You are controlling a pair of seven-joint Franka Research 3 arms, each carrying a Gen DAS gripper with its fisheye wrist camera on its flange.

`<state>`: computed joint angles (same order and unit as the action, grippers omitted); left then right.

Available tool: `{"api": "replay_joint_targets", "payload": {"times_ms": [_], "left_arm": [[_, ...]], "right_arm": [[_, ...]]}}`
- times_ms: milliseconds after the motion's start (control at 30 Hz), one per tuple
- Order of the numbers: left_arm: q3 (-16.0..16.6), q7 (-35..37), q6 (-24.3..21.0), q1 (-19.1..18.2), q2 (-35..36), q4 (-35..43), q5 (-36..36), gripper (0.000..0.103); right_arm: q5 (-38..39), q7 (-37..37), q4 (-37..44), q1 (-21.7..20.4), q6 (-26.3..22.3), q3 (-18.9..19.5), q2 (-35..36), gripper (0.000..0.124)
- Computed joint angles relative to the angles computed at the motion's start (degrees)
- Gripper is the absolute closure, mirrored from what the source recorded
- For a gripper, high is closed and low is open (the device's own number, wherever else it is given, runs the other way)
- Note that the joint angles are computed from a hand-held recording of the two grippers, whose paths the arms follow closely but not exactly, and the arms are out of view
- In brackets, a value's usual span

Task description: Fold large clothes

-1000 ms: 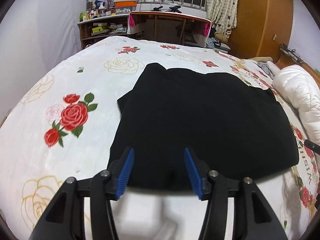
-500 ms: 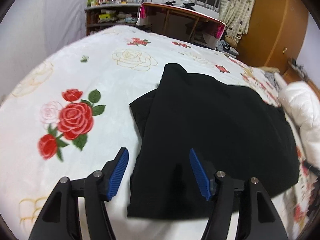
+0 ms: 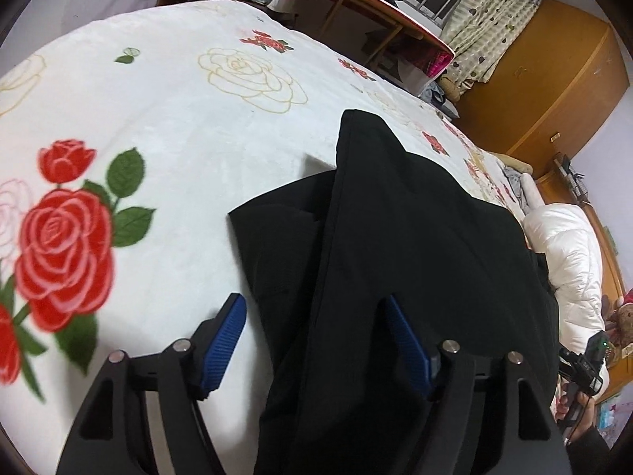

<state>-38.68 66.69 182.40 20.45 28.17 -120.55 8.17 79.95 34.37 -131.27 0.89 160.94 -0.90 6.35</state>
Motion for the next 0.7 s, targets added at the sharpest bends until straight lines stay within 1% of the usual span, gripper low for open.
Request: {"api": "replay_joint_targets", "payload": {"times_ms": [67, 133, 167, 267, 300, 333, 367, 400, 433, 500, 533, 600, 700], "left_arm": [[-0.47, 0.49, -0.07, -0.07, 1.74, 1.4, 0.27, 0.025], [-0.06, 0.51, -0.08, -0.71, 2.79, 2.42, 0.42, 0.021], [-0.4, 0.54, -0.06, -0.56, 3.72, 2.92, 0.39, 0.018], [-6.09, 1.55, 0.2, 4.94, 8.38, 3.53, 0.37, 0.013], [-7.88, 1.85, 0.66, 6.84, 9.87, 3.43, 0.75, 0.012], [-9.02, 1.82, 1.28, 8.0, 11.04, 3.35, 1.29, 0.011], [-8.99, 1.43, 1.46, 8.05, 11.14, 3.3, 1.96, 0.01], [-8.19, 0.82, 1.51, 7.27, 10.72, 3.34, 2.51, 0.009], [-6.55, -0.08, 1.63, 5.52, 9.78, 3.4, 2.81, 0.009], [-3.35, -1.59, 1.4, 2.21, 8.45, 4.01, 3.27, 0.008], [-0.95, -2.55, 1.01, -0.49, 7.74, 4.88, 3.2, 0.008], [4.86, -5.01, 1.49, -6.49, 5.63, 5.19, 2.58, 0.009], [12.15, -8.37, 1.84, -13.93, 3.82, 5.7, 2.15, 0.012]], "right_arm": [[0.53, -0.64, 1.26, -0.55, -1.66, -0.19, 1.16, 0.047], [0.93, -1.17, 2.61, -1.14, -3.24, -0.22, 2.42, 0.047], [1.3, -1.6, 3.21, -1.44, -3.94, -0.15, 2.96, 0.046], [2.38, -2.3, 5.03, -2.48, -6.98, 0.03, 4.73, 0.046], [2.76, -2.28, 5.77, -3.02, -8.9, 0.08, 5.61, 0.046], [2.91, -1.99, 6.22, -3.4, -10.13, 0.14, 6.23, 0.046], [2.9, -1.51, 6.7, -3.74, -11.29, 0.21, 6.93, 0.046], [3.06, -1.24, 7.15, -4.06, -12.32, 0.33, 7.63, 0.046], [3.38, -1.39, 7.39, -4.22, -12.7, 0.54, 8.07, 0.046], [3.74, -2.35, 7.66, -3.99, -11.67, 0.97, 8.49, 0.046], [3.6, -2.61, 7.68, -3.72, -10.7, 1.13, 8.45, 0.046], [2.43, -2.14, 7.73, -2.89, -8.33, 1.47, 8.36, 0.046], [0.72, -0.92, 7.89, -2.05, -5.92, 1.92, 8.33, 0.049]]}}
